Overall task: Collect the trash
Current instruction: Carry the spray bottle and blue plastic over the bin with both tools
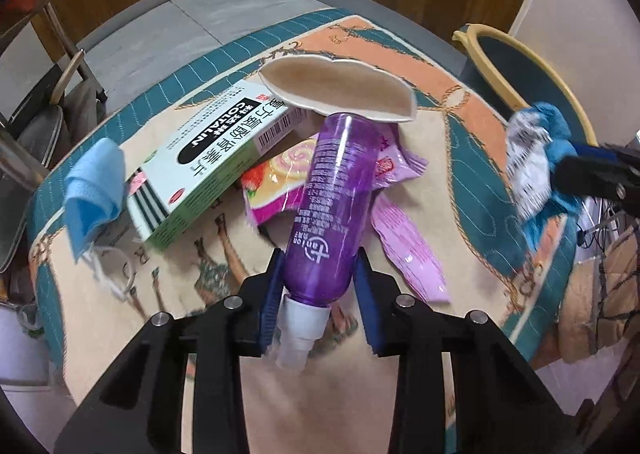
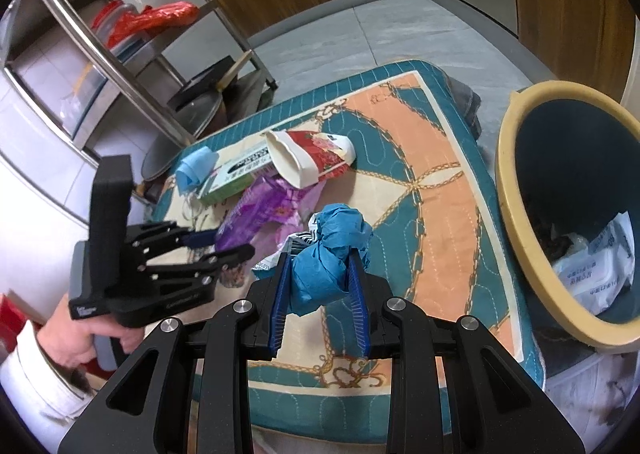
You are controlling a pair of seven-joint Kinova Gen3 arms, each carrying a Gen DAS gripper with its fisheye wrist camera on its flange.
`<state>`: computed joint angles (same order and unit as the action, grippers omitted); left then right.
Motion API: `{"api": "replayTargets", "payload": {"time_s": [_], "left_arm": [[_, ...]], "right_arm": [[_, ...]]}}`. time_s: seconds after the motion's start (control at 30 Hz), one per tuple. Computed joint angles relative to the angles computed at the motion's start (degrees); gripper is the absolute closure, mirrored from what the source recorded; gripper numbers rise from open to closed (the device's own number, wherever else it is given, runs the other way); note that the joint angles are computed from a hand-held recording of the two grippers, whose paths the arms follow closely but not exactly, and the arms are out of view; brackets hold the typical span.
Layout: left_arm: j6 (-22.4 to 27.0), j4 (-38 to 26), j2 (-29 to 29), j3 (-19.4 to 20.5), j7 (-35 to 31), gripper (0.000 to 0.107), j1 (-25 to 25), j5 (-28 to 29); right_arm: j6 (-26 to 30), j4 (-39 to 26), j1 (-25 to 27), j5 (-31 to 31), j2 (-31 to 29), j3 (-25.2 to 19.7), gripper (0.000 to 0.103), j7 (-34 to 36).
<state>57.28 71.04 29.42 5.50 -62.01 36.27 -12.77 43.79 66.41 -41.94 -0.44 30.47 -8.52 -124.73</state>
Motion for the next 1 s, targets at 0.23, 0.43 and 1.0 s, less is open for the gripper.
{"api": "replayTargets", "payload": {"time_s": [0.23,0.43,1.0], "left_arm": [[1.65,1.33,-3.71,-0.24,3.72,0.075,1.43,-1.14],[-0.87,3.34,-7.5,0.78,7.65,0.076,0.93,-0.86],[-3.33,-3.09,-4.8,2.1,6.45,0.076,2.28,-1.01]], "right_arm": [[-2.12,1.28,0.77,-1.03,-1.06,-0.73,0.073,1.28],[-3.57,2.74,1.4,-1.68,-2.15,-0.85,0.073,1.75],[-7.66,9.02,2.58,0.15,-6.5,0.72,0.073,-1.53]]}}
